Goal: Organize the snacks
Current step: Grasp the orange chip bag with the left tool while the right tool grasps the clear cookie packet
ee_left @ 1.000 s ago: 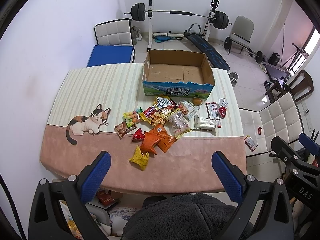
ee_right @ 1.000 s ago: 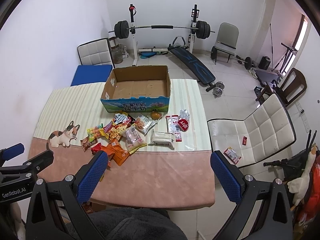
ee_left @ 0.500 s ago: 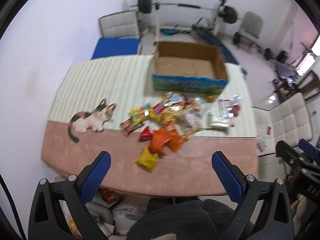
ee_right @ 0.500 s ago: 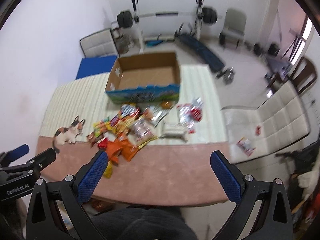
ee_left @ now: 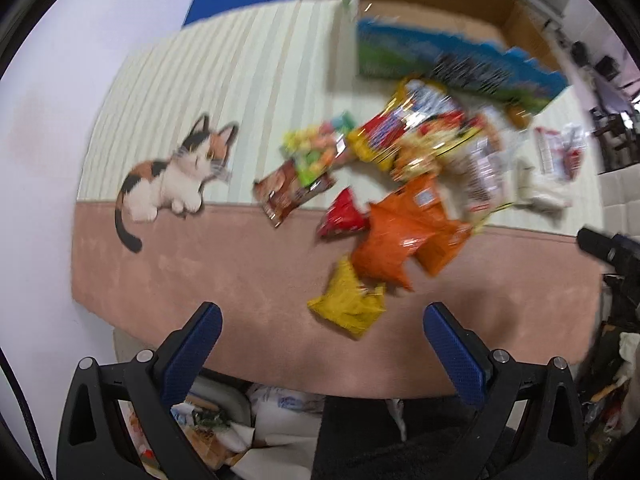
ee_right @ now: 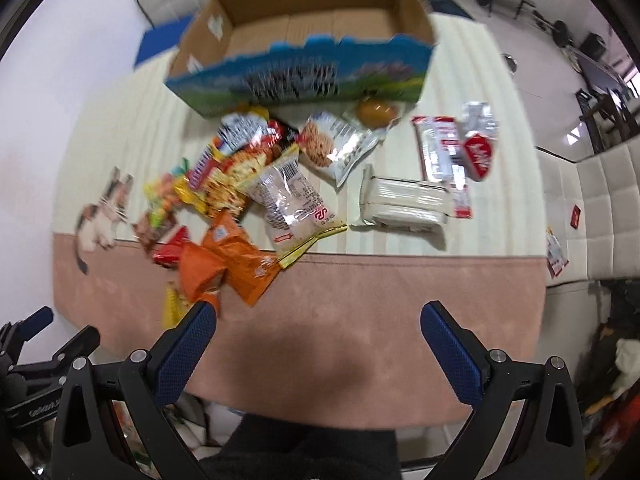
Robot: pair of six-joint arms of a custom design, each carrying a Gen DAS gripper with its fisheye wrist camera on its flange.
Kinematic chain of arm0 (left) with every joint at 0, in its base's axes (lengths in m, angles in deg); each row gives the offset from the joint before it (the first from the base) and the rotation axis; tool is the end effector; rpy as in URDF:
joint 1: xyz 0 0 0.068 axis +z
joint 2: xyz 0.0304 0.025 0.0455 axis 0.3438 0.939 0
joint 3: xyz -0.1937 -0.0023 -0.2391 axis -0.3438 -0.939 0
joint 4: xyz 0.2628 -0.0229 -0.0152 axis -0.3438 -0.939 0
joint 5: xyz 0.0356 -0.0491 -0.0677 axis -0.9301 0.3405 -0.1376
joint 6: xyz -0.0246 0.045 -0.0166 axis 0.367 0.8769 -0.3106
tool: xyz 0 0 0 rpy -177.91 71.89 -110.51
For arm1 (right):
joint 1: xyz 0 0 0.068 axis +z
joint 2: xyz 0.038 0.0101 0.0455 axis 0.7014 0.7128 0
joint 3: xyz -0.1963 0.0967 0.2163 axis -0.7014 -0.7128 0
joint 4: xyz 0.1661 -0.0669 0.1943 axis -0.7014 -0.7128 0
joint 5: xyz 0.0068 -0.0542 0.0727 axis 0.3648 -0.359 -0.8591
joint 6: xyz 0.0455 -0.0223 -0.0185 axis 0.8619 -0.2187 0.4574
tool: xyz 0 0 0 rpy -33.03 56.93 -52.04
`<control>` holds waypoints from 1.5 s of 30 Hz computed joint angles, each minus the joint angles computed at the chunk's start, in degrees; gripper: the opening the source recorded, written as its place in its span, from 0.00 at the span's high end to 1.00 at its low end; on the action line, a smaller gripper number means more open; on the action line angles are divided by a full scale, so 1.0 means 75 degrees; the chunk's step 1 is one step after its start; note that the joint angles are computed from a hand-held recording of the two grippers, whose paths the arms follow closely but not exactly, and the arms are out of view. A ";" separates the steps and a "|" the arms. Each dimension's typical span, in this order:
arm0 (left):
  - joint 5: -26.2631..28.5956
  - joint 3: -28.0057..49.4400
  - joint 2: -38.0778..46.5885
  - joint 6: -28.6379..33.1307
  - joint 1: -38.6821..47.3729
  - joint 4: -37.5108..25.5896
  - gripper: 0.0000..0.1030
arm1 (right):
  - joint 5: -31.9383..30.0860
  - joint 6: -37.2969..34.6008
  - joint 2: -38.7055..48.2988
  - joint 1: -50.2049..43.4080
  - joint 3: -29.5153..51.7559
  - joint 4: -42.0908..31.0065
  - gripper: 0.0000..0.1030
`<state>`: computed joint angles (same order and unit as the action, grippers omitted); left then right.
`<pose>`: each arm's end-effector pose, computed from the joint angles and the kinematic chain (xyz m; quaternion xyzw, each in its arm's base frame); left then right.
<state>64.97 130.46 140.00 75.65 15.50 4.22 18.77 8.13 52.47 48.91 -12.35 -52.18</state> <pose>0.2581 -0.0164 0.2467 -0.0196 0.9978 0.0564 0.0282 0.3171 0.0292 0.2340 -0.0094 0.9970 0.0709 0.0282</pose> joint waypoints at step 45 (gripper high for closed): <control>0.2464 0.0159 0.4033 0.1780 0.0515 0.2457 0.51 | 0.0296 0.1063 0.4392 0.0912 0.0212 0.1945 0.38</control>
